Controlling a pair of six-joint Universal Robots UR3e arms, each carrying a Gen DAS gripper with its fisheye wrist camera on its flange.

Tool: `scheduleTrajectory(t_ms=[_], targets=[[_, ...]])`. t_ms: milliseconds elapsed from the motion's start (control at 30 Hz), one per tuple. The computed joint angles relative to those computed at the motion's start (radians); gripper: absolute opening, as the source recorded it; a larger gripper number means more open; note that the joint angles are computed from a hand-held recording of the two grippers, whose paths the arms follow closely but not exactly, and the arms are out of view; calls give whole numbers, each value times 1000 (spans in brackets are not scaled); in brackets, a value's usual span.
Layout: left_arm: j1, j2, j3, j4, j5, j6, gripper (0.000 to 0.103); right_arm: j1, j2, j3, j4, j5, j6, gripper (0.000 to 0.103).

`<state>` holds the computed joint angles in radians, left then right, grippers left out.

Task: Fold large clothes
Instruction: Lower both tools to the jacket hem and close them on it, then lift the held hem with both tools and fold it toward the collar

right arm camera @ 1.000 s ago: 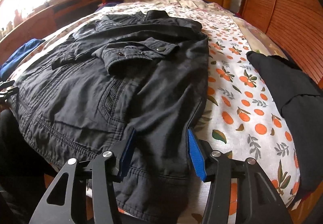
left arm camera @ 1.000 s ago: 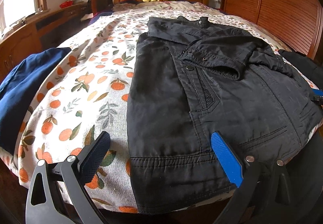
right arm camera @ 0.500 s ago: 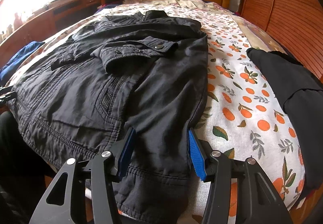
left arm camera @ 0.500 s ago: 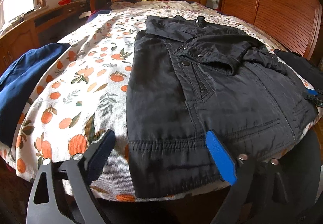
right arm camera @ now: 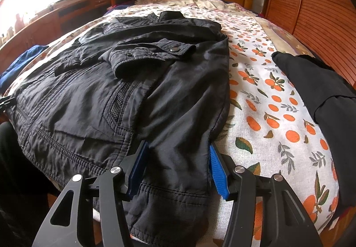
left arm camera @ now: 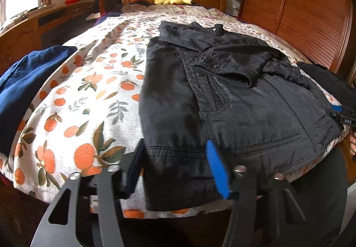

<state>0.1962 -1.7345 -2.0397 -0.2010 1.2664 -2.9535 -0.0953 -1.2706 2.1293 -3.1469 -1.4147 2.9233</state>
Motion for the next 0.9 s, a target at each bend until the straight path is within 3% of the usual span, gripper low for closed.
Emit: scheduleTrajectory(t_ms=[67, 100, 133, 200, 533, 900], targets=[[14, 11, -1, -9, -13, -4, 36, 0, 2, -2, -5, -2, 7, 35], [16, 14, 2, -13, -9, -5, 28, -2, 2, -5, -6, -2, 12, 31], [16, 21, 9, -19, 3, -6, 16, -5, -4, -6, -2, 6, 17, 18], [37, 44, 28, -77, -44, 11, 9, -18, -24, -8, 9, 27, 22, 11], [4, 164, 155, -179, -101, -9, 4, -62, -201, -69, 80, 179, 59, 3], [-13, 202, 672, -433, -150, -94, 4, -168, -464, -256, 282, 330, 93, 3]])
